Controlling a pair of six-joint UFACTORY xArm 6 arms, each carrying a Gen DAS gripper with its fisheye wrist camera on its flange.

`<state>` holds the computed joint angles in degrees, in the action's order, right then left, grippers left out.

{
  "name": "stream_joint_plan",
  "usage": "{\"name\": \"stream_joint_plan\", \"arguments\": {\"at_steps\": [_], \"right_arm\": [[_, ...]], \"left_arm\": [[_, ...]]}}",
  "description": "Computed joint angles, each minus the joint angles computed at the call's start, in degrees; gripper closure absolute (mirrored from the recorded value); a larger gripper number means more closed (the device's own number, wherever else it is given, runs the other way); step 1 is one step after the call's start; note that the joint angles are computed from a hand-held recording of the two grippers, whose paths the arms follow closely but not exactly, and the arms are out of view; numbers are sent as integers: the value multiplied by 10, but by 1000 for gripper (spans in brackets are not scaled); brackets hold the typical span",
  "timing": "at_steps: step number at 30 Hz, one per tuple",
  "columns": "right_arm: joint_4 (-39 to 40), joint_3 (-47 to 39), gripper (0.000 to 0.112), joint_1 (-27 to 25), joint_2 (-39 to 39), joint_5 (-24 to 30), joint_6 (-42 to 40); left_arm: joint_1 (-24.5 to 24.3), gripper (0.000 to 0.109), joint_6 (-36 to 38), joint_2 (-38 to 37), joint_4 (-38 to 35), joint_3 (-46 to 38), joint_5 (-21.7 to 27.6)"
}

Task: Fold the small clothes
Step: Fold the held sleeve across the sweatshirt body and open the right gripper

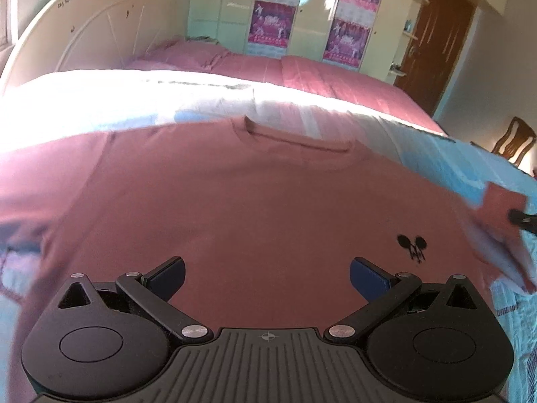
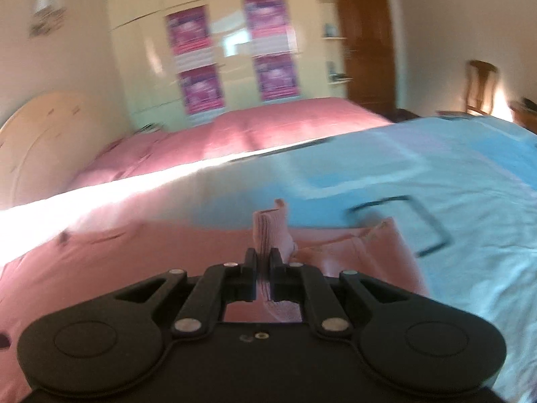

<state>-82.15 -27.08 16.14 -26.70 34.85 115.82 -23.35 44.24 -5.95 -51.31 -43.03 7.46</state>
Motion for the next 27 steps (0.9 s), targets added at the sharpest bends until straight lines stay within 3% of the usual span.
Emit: {"name": "stream_joint_plan", "arguments": {"at_steps": [5, 14, 15, 17, 19, 21, 22, 24, 25, 26, 27], "right_arm": [[-18, -118, 105, 71, 137, -20, -3], [3, -282, 105, 129, 322, -78, -50], [18, -296, 103, 133, 342, -85, -63], [73, -308, 89, 137, 364, -106, -127], [66, -290, 73, 149, 340, -85, -126], [24, -246, 78, 155, 287, -71, -55], [22, -237, 88, 157, 275, -64, -34], [38, -190, 100, 159, 222, -35, -14], [55, -176, 100, 163, 205, -14, -17], [69, -157, 100, 166, 183, 7, -19], [82, -136, 100, 168, 157, 27, -19]], "left_arm": [[64, 6, 115, 6, -82, -26, 56], [129, 6, 160, 35, -107, -45, 76], [132, 6, 162, 38, -109, -47, 78], [128, 6, 175, 48, -122, -54, 80], [119, 6, 199, 53, -147, -58, 81], [105, 6, 215, 60, -172, -66, 86], [95, 6, 222, 66, -184, -72, 93], [75, 6, 256, 83, -228, -91, 105], [63, 7, 276, 96, -250, -104, 110], [53, 14, 279, 107, -256, -115, 116], [42, 34, 259, 129, -238, -135, 124]]}}
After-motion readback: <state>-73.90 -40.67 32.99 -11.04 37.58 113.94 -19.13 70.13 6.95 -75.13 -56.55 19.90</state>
